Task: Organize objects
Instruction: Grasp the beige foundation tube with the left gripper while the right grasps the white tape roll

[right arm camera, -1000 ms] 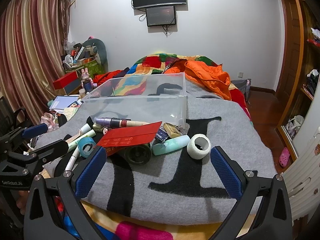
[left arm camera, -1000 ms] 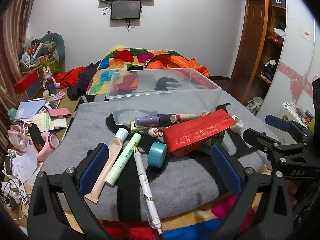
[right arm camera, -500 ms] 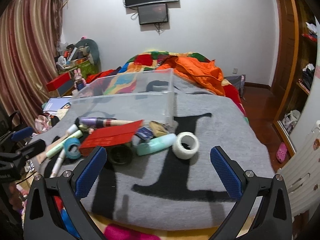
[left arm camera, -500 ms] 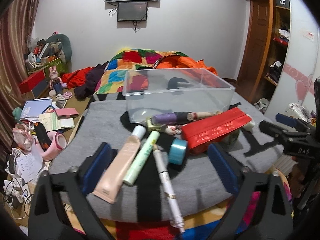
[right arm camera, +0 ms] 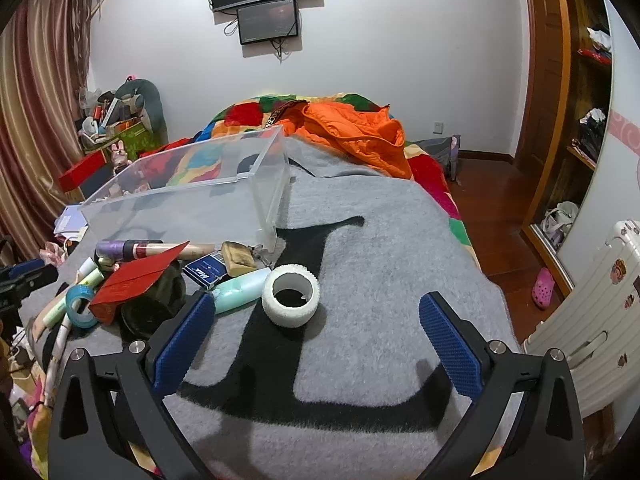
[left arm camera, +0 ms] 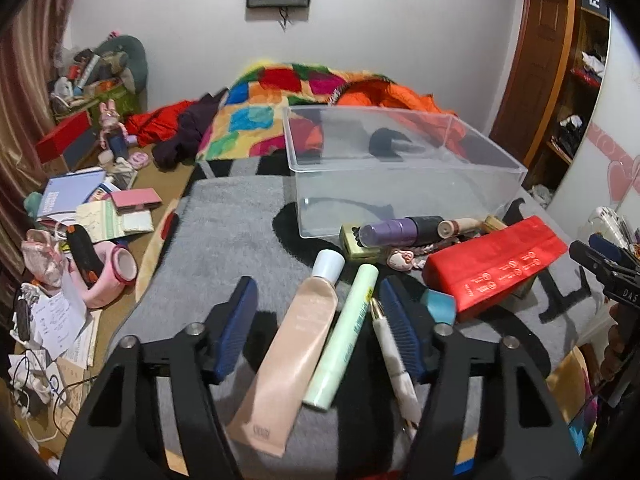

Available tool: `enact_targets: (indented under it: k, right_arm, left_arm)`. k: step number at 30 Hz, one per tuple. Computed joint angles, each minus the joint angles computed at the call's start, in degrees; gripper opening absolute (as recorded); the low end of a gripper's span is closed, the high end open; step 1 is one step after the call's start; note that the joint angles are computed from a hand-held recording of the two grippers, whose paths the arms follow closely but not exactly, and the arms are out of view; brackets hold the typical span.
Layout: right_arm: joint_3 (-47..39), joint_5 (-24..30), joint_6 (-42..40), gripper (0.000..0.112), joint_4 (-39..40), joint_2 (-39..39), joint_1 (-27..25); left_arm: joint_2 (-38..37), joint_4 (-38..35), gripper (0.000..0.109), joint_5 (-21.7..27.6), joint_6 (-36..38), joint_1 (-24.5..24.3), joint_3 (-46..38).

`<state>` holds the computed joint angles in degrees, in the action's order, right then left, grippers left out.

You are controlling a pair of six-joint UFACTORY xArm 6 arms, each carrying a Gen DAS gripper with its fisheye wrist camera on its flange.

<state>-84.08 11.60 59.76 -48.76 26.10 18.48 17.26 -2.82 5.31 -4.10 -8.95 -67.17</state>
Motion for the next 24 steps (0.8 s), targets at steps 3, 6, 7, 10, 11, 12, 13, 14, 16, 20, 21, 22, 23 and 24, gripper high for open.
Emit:
enact_targets:
  k: [3, 6, 7, 10, 11, 12, 13, 14, 16, 20, 21, 22, 23, 24]
  right_arm:
    - [-1.8, 0.9, -4.5, 0.093, 4.1, 1.8, 0.4]
    - [-3.4, 0.8, -11.8, 0.088, 12.2, 3.6, 0.5]
    - [-4.2, 0.8, -13.5, 0.086, 14.1, 4.3, 0.5]
    - [-5.6, 0.9, -17.3, 0.085, 18.7, 5.9, 0.7]
    - [-5.7, 0.8, -18.0, 0.084, 19.6, 6.1, 0.7]
    - [-6.0, 0.7, -19.9, 0.083, 21.9, 6.5, 0.7]
    - [-6.3, 0.7, -21.2, 0.079, 23.4, 6.9, 0.8]
    - [-6.7, 0.9, -22.8, 0.077, 25.3, 7.2, 1.0]
    - [-7.6, 1.3, -25.8, 0.072, 28.5, 8.1, 1.1]
    - [-8.9, 1.9, -29.9, 0.061, 33.6, 9.6, 1.3]
    - [-9.3, 2.1, -31.6, 0.053, 35.7, 10.0, 1.4]
    - [-9.3, 2.2, -32.4, 0.046, 36.7, 10.1, 1.4]
    - [-9.3, 2.2, -33.2, 0.044, 37.5, 10.2, 1.5]
    - [-9.1, 1.9, -33.7, 0.039, 37.9, 10.1, 1.5]
  left_arm:
    - [2.7, -5.5, 0.055, 4.7, 5.8, 0.1, -4.4]
    - [4.9, -1.9, 0.053, 7.7, 4.1, 0.5, -7.7]
    - [5.5, -1.4, 0.053, 8.4, 3.9, 0.6, -8.6]
    - [7.6, -2.7, 0.052, 11.2, 5.8, 0.7, -11.6]
    - [8.2, -3.2, 0.051, 11.6, 6.3, 0.7, -12.3]
    - [8.9, -3.3, 0.050, 12.5, 6.7, 0.8, -13.2]
    - [9.5, -3.1, 0.048, 13.3, 6.6, 0.8, -14.0]
    - [10.3, -3.9, 0.045, 14.3, 7.3, 0.9, -15.1]
    - [11.4, -5.9, 0.043, 15.1, 9.1, 1.1, -16.4]
    - [12.2, -5.2, 0.034, 14.1, 9.5, 1.2, -17.0]
    - [12.2, -6.2, 0.031, 13.6, 10.6, 1.2, -16.8]
    - [12.1, -6.8, 0.028, 13.5, 11.1, 1.2, -16.6]
    - [12.0, -7.1, 0.027, 13.2, 11.3, 1.2, -16.4]
    - [11.7, -7.7, 0.027, 12.7, 11.5, 1.3, -15.9]
